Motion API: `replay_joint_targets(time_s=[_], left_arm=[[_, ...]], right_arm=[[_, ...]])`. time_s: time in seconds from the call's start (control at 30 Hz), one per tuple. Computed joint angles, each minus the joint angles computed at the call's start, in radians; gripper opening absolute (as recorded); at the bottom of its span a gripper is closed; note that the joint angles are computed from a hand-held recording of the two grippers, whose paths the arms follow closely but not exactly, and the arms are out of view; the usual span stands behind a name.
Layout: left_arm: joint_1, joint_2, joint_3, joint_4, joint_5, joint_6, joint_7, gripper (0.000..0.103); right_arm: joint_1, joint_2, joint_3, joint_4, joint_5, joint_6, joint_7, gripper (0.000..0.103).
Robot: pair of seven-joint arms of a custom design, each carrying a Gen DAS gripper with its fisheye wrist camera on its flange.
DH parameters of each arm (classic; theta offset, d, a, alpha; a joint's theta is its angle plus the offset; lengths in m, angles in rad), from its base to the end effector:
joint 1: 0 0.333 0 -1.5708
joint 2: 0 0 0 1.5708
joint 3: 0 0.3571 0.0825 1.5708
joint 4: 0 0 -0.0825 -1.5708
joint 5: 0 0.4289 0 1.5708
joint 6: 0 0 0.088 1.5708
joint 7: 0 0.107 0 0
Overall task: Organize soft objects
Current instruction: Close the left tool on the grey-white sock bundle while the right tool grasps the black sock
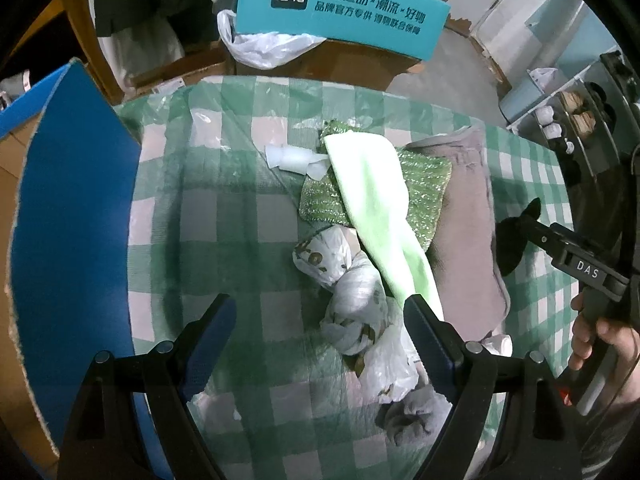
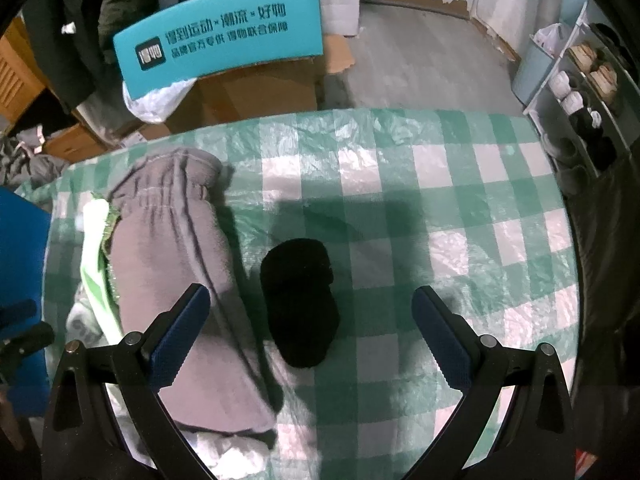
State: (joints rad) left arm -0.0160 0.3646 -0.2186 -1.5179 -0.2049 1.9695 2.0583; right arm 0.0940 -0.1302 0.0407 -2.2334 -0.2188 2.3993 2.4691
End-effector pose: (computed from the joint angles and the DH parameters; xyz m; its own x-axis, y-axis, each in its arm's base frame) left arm 0.7161 -0.1614 0.4929 -0.5960 -0.7776 0.2001 -0.8019 0.5639 -0.1974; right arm 0.5574 0.0745 0.4746 -0.5683 -0.8172 -0.0960 -0.7591 0.5657 -0.3221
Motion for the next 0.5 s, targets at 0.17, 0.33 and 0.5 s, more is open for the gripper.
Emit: replay_joint_targets(time_s=[0.17,0.33,0.5], left_arm=[[-0.008,0.009,-0.001,-0.006,0.015,-0.006,-0.006,0.087],[-0.014,0.016,-0.004,-0.017,0.023,-0.014,-0.01,0.087],[-0.021,0.013,-0.006,-0.035,0.038,-0.001,-0.006,0.087]], right_arm=[[0.001,0.021,-0.004,0.001,-0.006,0.0,-0.002,0.099],[0.005,0.037,-0.011,0.0,0.011,0.004,-0.008,0.093],[0.011,0.044,-0.016,-0.014,0.029,0.016,-0.027,0.078]])
